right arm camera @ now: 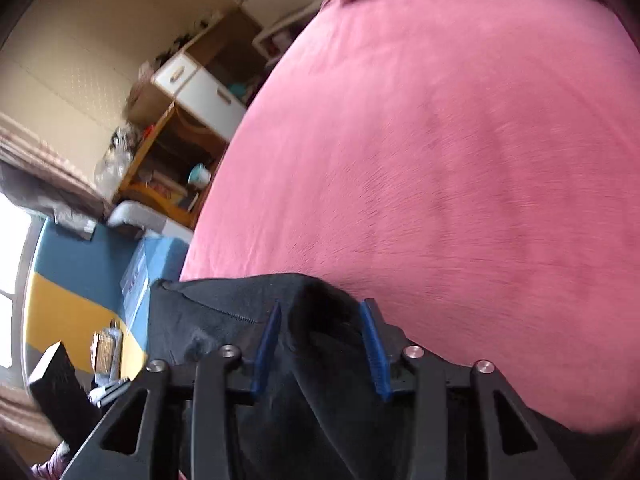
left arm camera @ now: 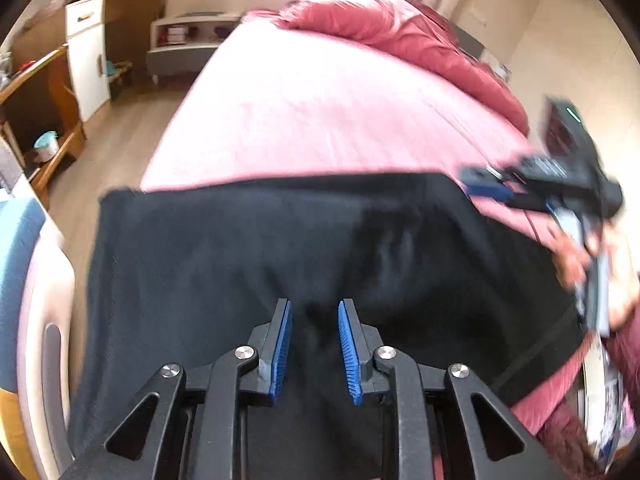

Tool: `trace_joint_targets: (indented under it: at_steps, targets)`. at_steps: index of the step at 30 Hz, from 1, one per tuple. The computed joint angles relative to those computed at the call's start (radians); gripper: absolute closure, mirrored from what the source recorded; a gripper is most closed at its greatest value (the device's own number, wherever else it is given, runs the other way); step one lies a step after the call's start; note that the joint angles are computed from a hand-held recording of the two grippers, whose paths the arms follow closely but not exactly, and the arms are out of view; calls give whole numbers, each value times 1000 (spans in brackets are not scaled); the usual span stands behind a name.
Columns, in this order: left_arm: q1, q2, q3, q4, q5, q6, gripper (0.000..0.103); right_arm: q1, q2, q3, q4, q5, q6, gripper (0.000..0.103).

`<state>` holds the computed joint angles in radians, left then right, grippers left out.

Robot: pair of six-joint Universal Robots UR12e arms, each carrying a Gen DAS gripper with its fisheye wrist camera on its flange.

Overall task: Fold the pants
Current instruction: 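Lower the folded trousers onto the bed and open both grippers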

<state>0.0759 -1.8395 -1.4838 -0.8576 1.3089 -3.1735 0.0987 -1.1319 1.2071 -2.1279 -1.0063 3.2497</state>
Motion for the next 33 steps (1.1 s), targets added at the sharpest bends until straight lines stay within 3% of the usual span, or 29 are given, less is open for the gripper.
trace_joint_targets:
  at_steps: [4,6,8,10,12,14,18,23,27,33]
  targets:
    - [0,-11,11,29,22,-14,79,-16,-72,73,-25,-42,-39,66]
    - [-6,-11,8,40,52,9,78,-16,-94,86,-5,-60,-86,80]
    - [-12,-18,16,27,80,14,78,-15,-117,110,23,-76,-149,81]
    - [-14,-24,24,-7,113,11,78,-2,-122,117,45,-140,-180,81]
    - [-23,-29,21,-22,195,-7,78,16,-106,107,54,-212,-169,81]
    - [-22,-35,18,-27,218,-22,77,39,-84,95,32,-327,-147,87]
    - [-17,-40,18,-22,239,-49,74,55,-62,86,-32,-399,-95,88]
    - [-28,-41,35,-38,259,-67,74,49,-81,108,-56,-376,-46,84]
    - [-34,-1,-11,19,237,-55,72,27,-135,171,-90,-359,2,74]
    - [-50,33,-44,59,134,-7,72,-75,-266,335,-154,-282,149,73]
